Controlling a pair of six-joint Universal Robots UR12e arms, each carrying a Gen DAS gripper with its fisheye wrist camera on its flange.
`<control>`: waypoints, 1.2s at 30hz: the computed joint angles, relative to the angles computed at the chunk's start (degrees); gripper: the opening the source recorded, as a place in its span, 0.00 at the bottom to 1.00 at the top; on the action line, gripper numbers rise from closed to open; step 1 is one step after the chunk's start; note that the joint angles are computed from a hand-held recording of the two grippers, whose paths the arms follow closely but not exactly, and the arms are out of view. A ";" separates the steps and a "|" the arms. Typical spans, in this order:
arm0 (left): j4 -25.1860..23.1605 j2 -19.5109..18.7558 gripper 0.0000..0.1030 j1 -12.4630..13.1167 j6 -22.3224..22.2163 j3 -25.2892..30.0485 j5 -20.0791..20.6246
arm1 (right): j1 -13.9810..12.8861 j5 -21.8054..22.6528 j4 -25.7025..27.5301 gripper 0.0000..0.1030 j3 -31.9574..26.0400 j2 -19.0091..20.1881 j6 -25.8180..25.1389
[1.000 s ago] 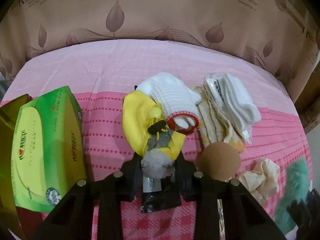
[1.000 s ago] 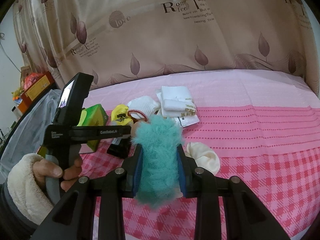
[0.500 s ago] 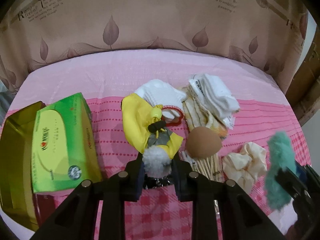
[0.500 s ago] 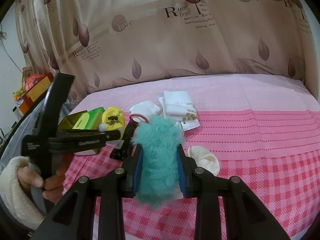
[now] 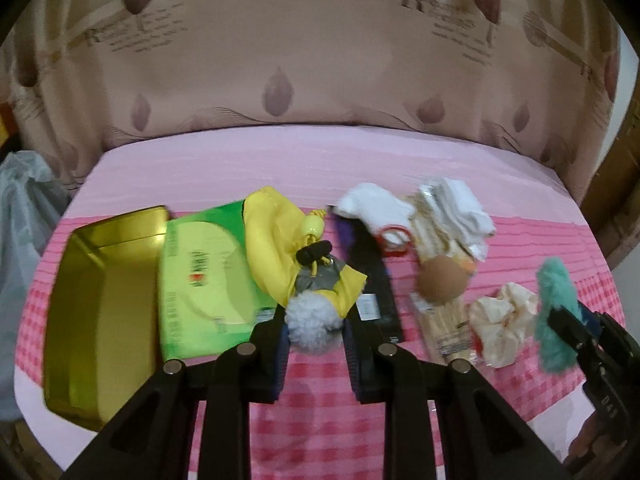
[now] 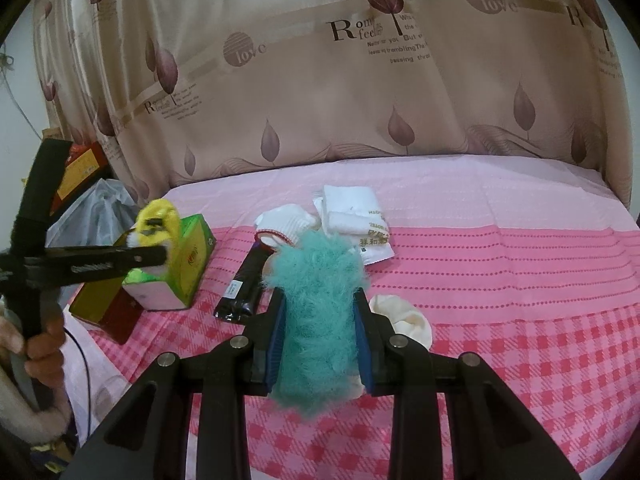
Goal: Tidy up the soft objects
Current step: 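Carry the yellow plush toy into the gold tin and open the left gripper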
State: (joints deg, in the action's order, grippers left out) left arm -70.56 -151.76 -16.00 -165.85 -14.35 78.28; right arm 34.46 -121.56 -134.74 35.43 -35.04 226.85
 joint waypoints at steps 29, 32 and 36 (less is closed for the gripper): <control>-0.70 -1.91 0.23 6.36 -6.81 -0.02 12.60 | 0.75 -3.00 6.69 0.27 -7.18 3.52 -1.99; -0.98 -2.17 0.23 6.74 -6.95 0.09 12.67 | 0.93 -3.48 8.30 0.27 -9.19 4.50 -2.12; -2.04 -2.94 0.24 7.09 -7.27 1.51 12.02 | 1.16 -3.62 10.30 0.27 -12.07 5.93 -2.20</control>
State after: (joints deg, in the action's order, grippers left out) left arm -72.60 -154.70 -8.91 -173.12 -12.84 90.31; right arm 35.61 -125.18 -124.44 23.36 -29.12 224.65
